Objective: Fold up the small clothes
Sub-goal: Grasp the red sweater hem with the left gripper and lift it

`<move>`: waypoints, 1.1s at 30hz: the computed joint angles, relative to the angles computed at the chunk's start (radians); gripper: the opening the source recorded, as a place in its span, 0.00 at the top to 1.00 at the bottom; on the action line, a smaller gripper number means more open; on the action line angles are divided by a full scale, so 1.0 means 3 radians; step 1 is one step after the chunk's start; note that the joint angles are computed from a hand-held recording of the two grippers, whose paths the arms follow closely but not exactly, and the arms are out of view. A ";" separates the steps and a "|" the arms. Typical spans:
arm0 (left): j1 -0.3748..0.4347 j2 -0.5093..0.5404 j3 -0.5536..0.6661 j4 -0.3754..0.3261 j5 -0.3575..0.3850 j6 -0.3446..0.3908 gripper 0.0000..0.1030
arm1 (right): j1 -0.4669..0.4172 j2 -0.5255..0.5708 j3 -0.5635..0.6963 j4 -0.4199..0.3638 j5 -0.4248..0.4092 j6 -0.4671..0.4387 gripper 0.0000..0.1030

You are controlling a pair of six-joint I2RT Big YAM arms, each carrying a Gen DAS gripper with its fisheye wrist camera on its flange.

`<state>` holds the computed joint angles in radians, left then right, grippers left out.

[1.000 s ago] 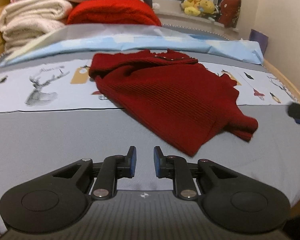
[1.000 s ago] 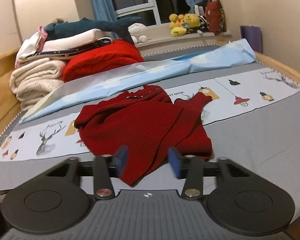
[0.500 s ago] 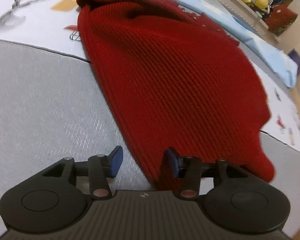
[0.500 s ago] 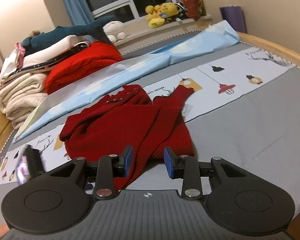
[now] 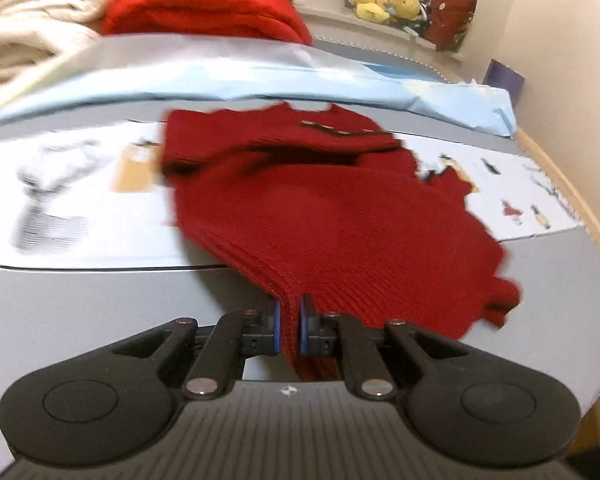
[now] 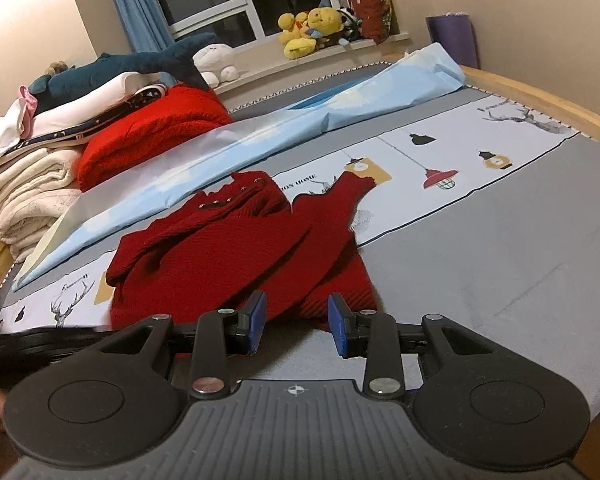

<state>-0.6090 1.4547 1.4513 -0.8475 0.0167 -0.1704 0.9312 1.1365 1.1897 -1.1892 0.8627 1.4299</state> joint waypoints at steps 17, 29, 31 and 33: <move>0.1066 0.0040 -0.0233 -0.0699 0.0368 0.0544 0.68 | -0.0946 0.0074 -0.0184 0.0505 -0.1032 -0.1121 0.64; 0.0976 0.0290 -0.0109 -0.0826 0.0179 0.0297 0.76 | -0.1329 0.0908 0.0088 0.0616 -0.2239 -0.1672 0.63; 0.0940 0.0276 -0.0118 -0.0821 0.0157 0.0312 0.91 | -0.1329 0.0864 0.0057 0.0687 -0.2235 -0.1774 0.82; 0.0908 0.0220 -0.0141 -0.0808 0.0260 0.0350 0.93 | -0.1294 0.0728 -0.0009 0.0807 -0.2148 -0.1721 0.86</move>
